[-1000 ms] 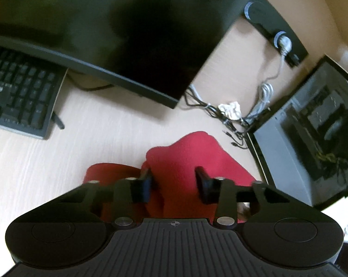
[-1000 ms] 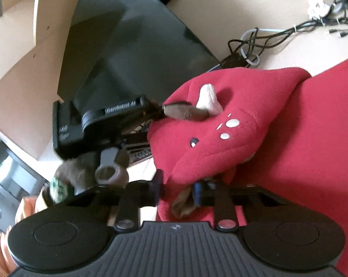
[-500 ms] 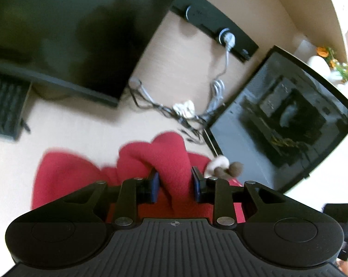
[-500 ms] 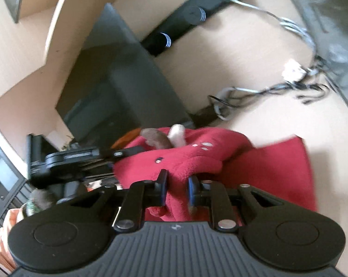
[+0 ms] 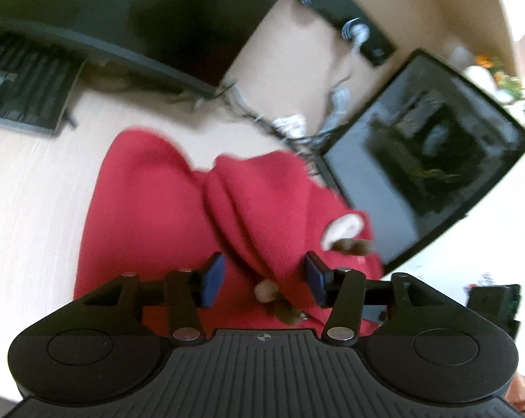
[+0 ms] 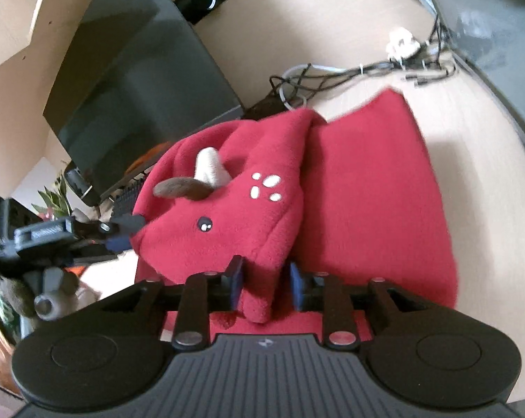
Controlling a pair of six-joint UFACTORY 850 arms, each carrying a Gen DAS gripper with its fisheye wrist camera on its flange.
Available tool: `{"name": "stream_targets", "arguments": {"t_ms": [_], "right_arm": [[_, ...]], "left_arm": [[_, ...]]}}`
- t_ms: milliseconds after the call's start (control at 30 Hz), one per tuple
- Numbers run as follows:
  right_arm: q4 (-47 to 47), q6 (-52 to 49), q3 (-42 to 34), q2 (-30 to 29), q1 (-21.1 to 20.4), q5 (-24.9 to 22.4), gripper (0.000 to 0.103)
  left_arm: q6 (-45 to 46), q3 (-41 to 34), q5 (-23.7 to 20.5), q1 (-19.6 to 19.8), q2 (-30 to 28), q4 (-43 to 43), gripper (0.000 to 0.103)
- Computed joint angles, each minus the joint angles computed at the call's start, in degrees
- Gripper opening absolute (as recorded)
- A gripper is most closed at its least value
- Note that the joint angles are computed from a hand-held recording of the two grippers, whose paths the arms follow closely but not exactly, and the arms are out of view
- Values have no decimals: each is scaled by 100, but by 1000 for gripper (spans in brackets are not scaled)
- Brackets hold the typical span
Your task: Fold clothes
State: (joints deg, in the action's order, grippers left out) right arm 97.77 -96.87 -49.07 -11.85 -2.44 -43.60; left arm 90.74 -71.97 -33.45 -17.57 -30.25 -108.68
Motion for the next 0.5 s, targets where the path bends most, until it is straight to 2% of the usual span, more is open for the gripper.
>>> {"name": "stream_targets", "arguments": {"t_ms": [67, 133, 267, 400, 500], "right_arm": [[206, -248, 22, 126, 5, 9, 29], [486, -539, 41, 247, 19, -4, 31], [1176, -1284, 24, 425, 99, -55, 45], [1584, -1842, -162, 445, 244, -53, 49], [1737, -2082, -367, 323, 419, -40, 49]], "left_arm": [[-55, -89, -70, 36, -21, -101, 71], [-185, -205, -118, 65, -76, -195, 71], [-501, -447, -214, 108, -212, -291, 71], [-550, -859, 86, 32, -353, -208, 78], [-649, -1220, 345, -44, -504, -56, 76]]}}
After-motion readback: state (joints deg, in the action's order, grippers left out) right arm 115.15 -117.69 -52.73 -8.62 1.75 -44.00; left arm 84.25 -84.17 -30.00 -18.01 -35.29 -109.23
